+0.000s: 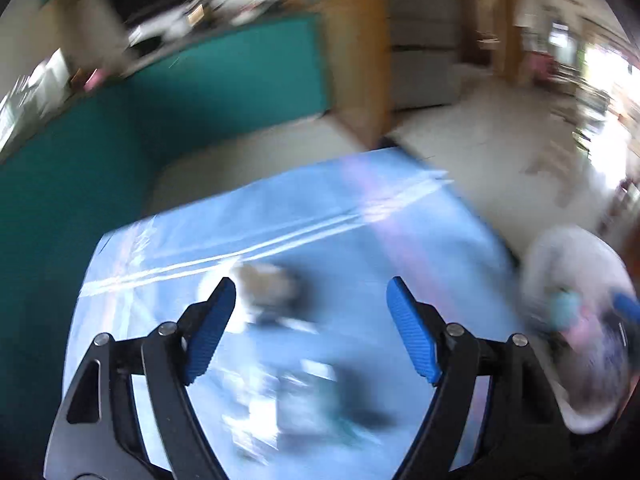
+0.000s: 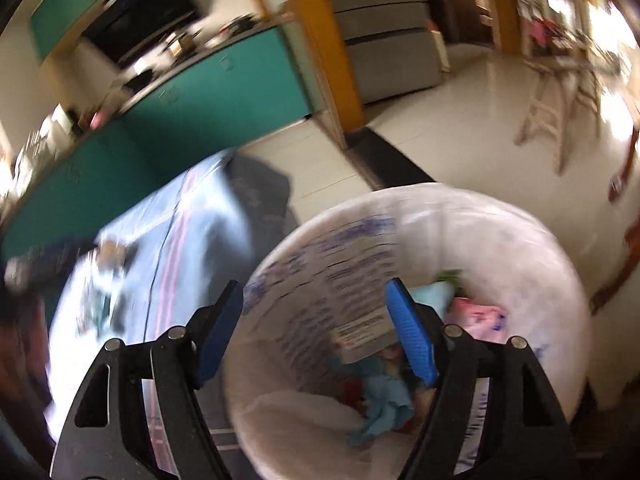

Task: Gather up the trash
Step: 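Grasp the white tissue with the left tool while the right tool grasps the clear snack packet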

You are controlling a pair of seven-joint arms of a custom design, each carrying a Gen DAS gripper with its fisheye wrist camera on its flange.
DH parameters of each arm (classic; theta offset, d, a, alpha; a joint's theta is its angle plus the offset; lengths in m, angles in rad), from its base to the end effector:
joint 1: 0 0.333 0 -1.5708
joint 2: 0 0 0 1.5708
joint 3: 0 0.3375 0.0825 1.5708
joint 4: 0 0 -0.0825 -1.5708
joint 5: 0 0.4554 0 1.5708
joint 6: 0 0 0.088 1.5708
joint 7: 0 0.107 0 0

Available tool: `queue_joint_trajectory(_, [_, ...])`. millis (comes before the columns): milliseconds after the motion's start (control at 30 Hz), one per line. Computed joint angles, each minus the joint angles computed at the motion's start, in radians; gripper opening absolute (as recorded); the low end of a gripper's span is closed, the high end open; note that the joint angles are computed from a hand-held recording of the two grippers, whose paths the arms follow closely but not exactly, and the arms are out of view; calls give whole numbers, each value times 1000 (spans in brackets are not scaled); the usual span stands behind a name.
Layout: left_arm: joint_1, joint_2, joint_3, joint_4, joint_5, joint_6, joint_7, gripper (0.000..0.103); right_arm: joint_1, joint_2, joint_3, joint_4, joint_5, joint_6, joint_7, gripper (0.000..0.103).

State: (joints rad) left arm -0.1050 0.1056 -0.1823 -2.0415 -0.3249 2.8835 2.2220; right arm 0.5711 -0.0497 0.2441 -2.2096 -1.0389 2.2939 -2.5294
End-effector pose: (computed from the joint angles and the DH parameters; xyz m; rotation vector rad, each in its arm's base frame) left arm 0.6578 -0.1719 0.4590 -1.1369 2.2847 -0.7870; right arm 0.4232 0.4225 0.4038 -1.0320 2.1967 -0.7017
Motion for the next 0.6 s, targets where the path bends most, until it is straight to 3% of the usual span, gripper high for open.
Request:
queue_joint_trajectory(67, [-15,78,45,100,132,-89,-133,78,4,63,-3,65,2,10,-63,73])
queue_joint_trajectory(133, [7,122,35,150,115,-135,-122,72,12,108,-14,112,-3,26,-108,73])
queue_joint_trajectory(200, [37,150,21,188,67,-206,-96,41,22,144,-27,147,-10,61,-162,73])
queue_joint_trajectory(300, [82,171,4,217,-22,-269,-48,33,39,221,-46,233,-11,122,-299,73])
queue_joint_trajectory(400, [105,161,-5,198,-91,-238,20,28,52,296,-75,318,-14,249,-400,73])
queue_joint_trajectory(600, [121,70,11,71,-122,-42,86,27,37,474,-91,560,157,400,-722,85])
